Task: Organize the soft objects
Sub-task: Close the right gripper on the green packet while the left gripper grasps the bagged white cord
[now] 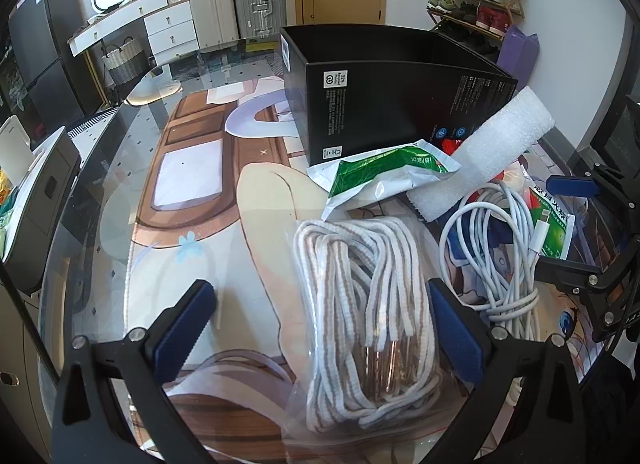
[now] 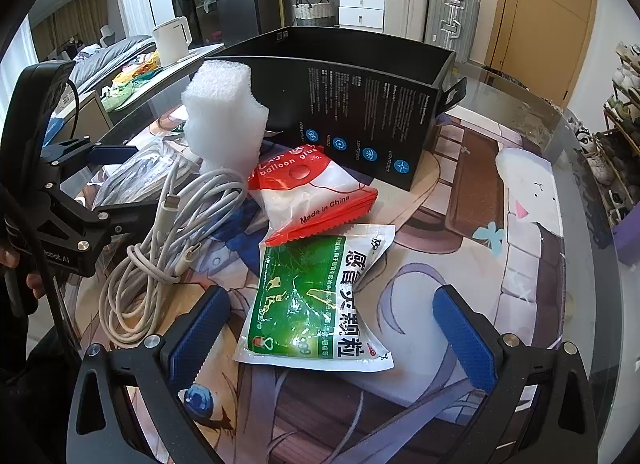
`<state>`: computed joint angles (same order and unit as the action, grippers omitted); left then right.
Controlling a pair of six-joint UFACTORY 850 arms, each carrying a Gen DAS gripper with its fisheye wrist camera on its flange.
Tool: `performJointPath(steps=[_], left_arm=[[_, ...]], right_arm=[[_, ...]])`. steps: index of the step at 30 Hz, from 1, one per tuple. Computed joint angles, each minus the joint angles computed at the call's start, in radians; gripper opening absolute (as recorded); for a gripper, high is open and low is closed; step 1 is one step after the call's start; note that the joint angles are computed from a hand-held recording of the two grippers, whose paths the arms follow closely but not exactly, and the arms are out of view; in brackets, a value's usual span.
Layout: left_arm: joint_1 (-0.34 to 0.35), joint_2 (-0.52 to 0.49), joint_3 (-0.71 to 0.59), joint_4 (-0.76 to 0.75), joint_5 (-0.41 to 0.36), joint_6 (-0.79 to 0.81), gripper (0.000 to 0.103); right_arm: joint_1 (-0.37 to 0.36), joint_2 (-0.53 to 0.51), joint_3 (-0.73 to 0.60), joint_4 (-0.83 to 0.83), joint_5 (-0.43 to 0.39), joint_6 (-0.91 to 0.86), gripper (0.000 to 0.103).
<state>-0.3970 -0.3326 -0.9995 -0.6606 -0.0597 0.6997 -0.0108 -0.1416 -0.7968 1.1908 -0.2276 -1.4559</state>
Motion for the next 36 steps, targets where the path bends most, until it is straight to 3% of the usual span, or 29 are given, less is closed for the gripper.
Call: performJointPath(steps=[18,23,31,36], left_arm=[[0.0,0.004,0.006,-0.072,-0.003,0.077,0.103],[-0.001,0.004,0.006,-0.071,-0.003,0.076,0.103],[-0.001,0.004,0.005,-0.062,-0.004,0.068,0.103],[-0.003,0.008,0.007,-0.043,-0.01,0.054,0.103]], right_arm=[[-0.011,0.0,-0.006,-0.013,0.018,0.026,0.1],[-0.018,0.003,-0.006,0.071,0.019,-0.053,0.079],[-0.007,0.021,0.005,0.097,-0.004,-0.118,0.054],[-0.003,0.03,0.014,0.092,-0.013,-0.133,0.048]])
